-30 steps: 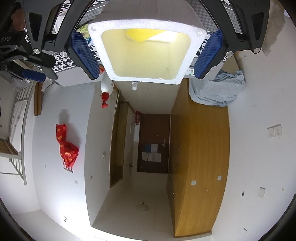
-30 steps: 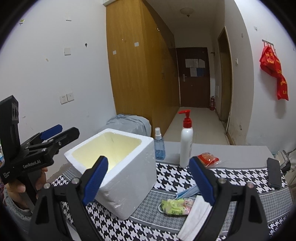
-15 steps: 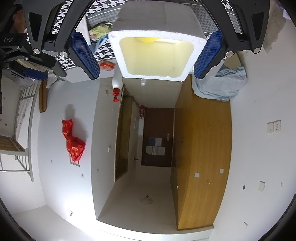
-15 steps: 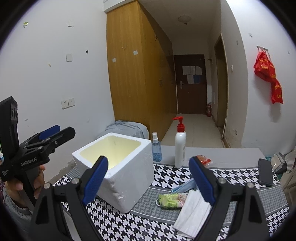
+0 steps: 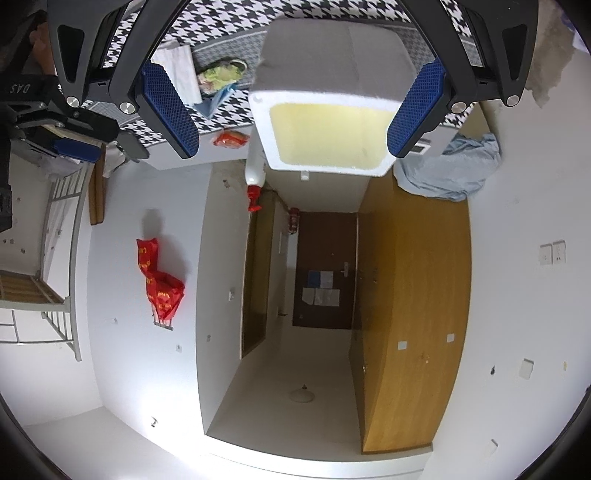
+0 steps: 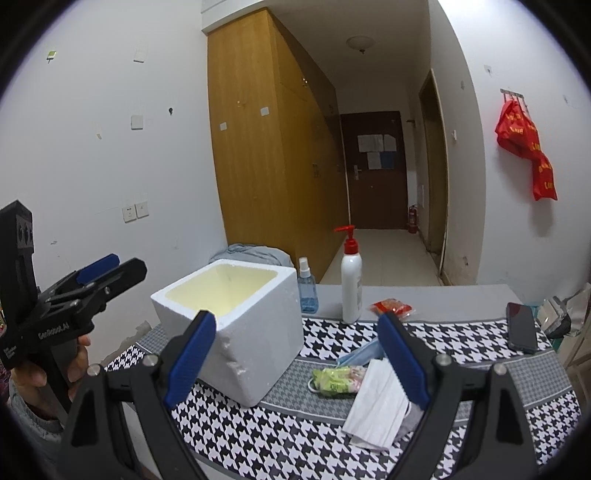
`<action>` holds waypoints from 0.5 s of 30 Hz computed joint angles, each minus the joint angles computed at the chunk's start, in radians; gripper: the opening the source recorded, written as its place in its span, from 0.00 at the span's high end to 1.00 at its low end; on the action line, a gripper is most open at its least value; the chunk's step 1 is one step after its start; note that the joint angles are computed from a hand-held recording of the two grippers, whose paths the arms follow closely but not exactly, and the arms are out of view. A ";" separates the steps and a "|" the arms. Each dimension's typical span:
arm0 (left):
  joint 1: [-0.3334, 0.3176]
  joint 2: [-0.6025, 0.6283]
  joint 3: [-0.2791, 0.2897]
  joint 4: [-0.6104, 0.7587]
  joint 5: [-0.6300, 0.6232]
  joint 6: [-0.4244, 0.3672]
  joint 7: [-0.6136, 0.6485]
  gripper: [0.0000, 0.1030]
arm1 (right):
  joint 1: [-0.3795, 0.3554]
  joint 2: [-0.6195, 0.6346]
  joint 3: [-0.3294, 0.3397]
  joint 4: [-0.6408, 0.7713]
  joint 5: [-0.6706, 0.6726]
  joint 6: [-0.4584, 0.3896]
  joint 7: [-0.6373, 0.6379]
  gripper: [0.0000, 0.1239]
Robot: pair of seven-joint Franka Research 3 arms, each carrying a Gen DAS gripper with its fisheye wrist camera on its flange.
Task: Organize soft objects
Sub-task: 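Move both tools back from the box toward the pile of soft items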
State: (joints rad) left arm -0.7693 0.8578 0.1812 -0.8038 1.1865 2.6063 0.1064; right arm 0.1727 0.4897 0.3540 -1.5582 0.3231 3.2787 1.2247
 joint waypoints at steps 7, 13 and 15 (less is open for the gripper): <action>-0.024 -0.044 0.013 -0.096 0.087 0.014 -0.111 0.01 | 0.020 -0.027 -0.026 -0.077 -0.018 0.074 0.028 0.26; -0.037 -0.057 0.009 -0.150 0.165 -0.013 -0.199 0.01 | 0.043 -0.032 -0.062 -0.119 -0.068 0.122 0.082 0.26; -0.031 -0.054 -0.003 -0.153 0.180 -0.012 -0.204 0.01 | 0.027 -0.029 -0.050 -0.127 -0.094 0.124 0.101 0.26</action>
State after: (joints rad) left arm -0.7999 0.8042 0.1786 -0.9569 1.3664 2.5939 -0.0979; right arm 0.1998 0.4609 0.3045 -1.6852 0.2294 3.4032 1.3260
